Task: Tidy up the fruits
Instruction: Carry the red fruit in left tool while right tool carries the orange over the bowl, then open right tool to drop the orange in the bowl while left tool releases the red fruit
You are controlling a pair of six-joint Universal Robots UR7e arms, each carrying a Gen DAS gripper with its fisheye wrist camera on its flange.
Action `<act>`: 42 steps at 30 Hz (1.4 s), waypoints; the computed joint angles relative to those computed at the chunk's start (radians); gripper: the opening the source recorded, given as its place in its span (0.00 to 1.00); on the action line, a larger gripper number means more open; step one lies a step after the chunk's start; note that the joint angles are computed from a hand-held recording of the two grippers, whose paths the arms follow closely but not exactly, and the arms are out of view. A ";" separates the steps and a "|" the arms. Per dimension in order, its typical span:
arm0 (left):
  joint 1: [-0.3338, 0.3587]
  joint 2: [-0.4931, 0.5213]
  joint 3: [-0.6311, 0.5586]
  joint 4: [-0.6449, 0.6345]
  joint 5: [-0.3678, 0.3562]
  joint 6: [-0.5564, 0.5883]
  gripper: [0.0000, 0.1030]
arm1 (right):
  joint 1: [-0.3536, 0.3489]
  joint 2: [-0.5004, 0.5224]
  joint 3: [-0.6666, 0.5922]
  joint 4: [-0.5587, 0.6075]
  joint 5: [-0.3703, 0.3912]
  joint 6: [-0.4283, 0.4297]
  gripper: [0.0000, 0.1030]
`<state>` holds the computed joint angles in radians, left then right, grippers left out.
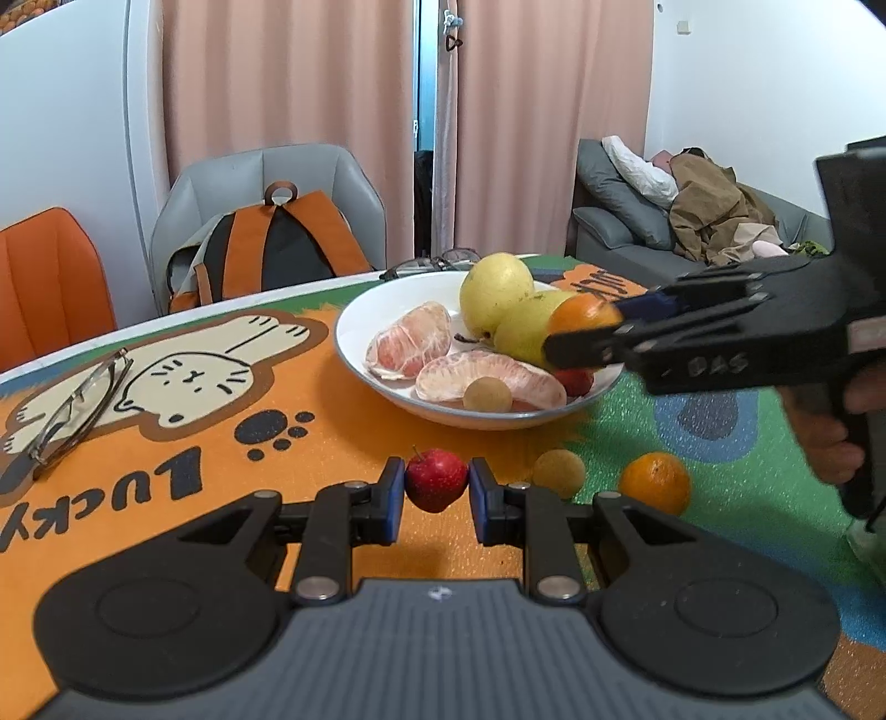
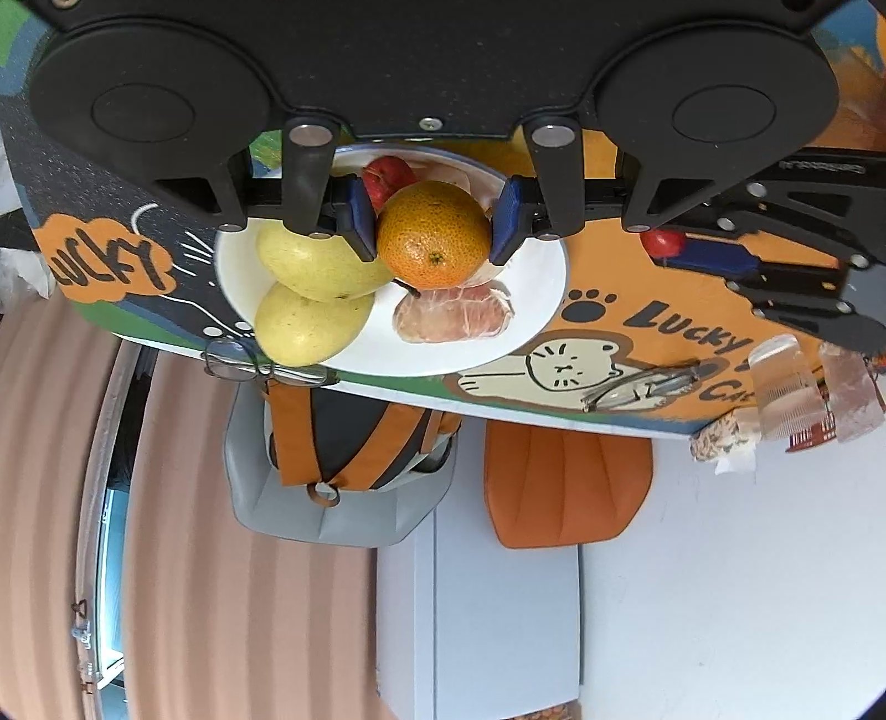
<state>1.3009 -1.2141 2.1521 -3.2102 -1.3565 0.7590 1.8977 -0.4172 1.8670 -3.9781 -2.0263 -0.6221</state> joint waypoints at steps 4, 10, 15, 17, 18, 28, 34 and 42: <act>-0.004 -0.003 -0.005 -0.002 -0.009 -0.002 0.23 | -0.004 0.012 -0.021 0.021 -0.002 -0.007 0.40; -0.010 -0.004 -0.029 0.008 -0.033 -0.032 0.23 | -0.008 0.029 -0.039 0.034 -0.010 -0.038 0.40; -0.019 0.018 -0.065 0.011 -0.035 -0.048 0.23 | -0.011 0.031 -0.039 0.028 -0.003 -0.041 0.41; -0.023 0.030 -0.082 0.014 -0.037 -0.054 0.23 | -0.013 0.032 -0.039 0.026 0.000 -0.044 0.41; -0.026 0.039 -0.092 0.014 -0.035 -0.055 0.23 | -0.012 0.033 -0.039 0.021 0.001 -0.048 0.42; -0.040 0.124 -0.173 0.020 -0.016 -0.090 0.23 | -0.014 0.021 -0.005 0.004 0.028 -0.020 0.49; -0.041 0.170 -0.214 0.024 0.010 -0.109 0.23 | -0.010 0.010 0.024 0.000 0.036 -0.006 0.54; -0.033 0.202 -0.246 0.046 0.018 -0.125 0.22 | -0.025 -0.039 0.109 0.004 0.108 0.058 0.69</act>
